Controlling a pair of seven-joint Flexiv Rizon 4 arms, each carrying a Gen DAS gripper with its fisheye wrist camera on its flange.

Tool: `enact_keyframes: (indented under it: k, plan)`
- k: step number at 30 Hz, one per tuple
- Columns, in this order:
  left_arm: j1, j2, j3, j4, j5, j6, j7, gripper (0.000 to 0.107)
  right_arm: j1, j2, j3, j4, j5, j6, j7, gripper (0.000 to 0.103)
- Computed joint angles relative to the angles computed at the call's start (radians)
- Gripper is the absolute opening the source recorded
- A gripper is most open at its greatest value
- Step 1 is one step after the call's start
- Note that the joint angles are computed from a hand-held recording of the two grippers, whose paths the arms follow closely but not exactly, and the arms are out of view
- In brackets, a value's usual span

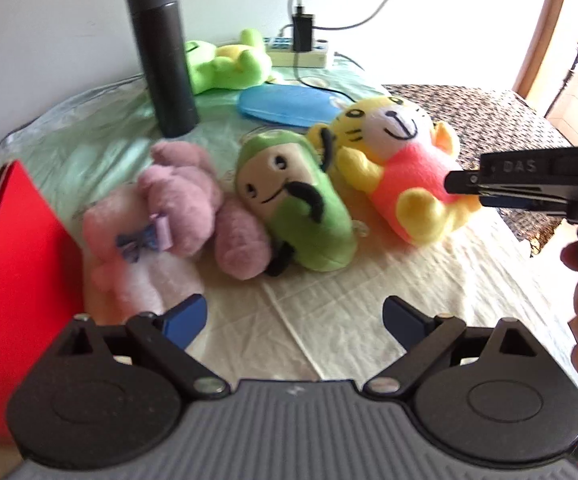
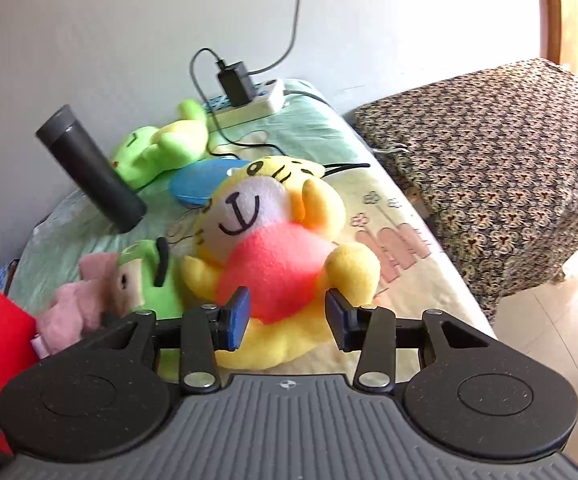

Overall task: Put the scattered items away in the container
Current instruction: 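Grasp the yellow tiger plush by its pink belly with the right gripper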

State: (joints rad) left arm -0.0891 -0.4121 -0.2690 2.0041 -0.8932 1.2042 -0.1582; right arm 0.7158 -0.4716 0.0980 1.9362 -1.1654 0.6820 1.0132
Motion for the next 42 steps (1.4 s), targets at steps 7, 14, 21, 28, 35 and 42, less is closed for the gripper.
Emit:
enact_keyframes:
  k: [7,14,21,28,35,42]
  plan:
    - [-0.013,-0.005,-0.001,0.005,0.040,-0.040,0.027,0.095,-0.020,0.014,0.008,0.055,0.035,-0.007,0.084,0.062]
    - [-0.020,-0.022,-0.011,-0.005,0.041,-0.036,0.033,0.095,-0.073,0.011,-0.023,0.085,-0.133,0.148,0.227,0.033]
    - [-0.010,-0.007,-0.013,0.004,0.002,-0.056,0.040,0.095,-0.064,0.012,-0.011,0.052,-0.184,0.150,0.124,0.026]
    - [0.003,0.021,0.003,0.011,-0.062,-0.104,0.063,0.095,-0.066,0.043,0.028,0.096,-0.200,0.221,0.215,0.025]
    - [-0.004,0.056,0.047,0.013,-0.118,-0.240,0.080,0.095,-0.034,0.082,0.063,0.149,-0.180,0.297,0.268,0.023]
    - [-0.040,0.057,0.067,0.004,-0.102,-0.282,0.100,0.091,-0.005,0.122,0.060,0.190,-0.224,0.271,0.395,0.038]
